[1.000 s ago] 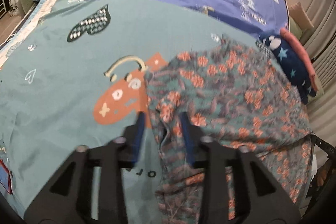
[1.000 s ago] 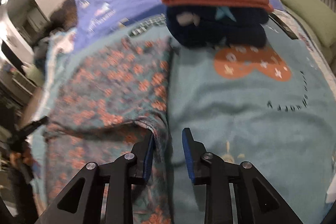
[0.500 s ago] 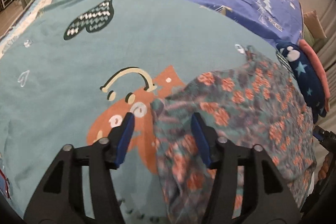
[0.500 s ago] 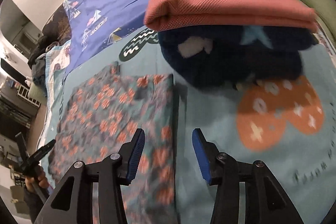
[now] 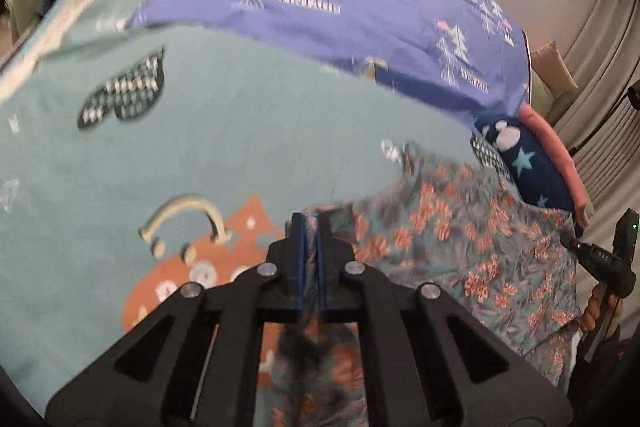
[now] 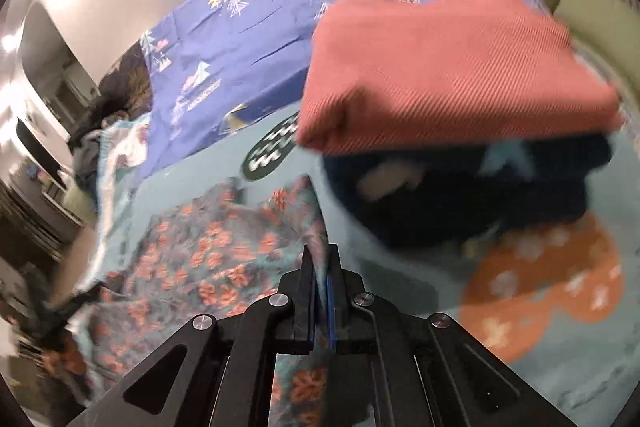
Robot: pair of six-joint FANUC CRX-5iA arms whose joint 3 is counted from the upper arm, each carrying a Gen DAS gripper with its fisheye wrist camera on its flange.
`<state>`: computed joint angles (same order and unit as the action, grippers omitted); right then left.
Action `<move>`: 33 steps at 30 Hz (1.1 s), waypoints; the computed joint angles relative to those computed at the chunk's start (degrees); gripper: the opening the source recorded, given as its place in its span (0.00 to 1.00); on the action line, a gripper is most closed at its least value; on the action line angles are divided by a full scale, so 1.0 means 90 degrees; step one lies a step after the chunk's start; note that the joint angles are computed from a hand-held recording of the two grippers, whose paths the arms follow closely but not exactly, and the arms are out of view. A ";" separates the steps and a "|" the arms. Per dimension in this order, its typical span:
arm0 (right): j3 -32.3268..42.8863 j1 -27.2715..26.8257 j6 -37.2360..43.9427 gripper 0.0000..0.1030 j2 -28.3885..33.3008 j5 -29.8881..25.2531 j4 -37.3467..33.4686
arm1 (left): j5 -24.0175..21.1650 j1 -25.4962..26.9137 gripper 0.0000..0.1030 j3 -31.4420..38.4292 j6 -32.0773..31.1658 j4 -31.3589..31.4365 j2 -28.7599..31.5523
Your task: Fold small clothes
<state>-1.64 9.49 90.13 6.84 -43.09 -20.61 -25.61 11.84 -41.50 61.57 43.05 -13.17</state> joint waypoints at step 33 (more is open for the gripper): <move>-0.1942 -0.1113 0.1553 0.24 -0.2309 -0.2123 -0.1163 | -0.2461 0.1067 0.49 -0.0946 0.1327 -0.2142 -0.3094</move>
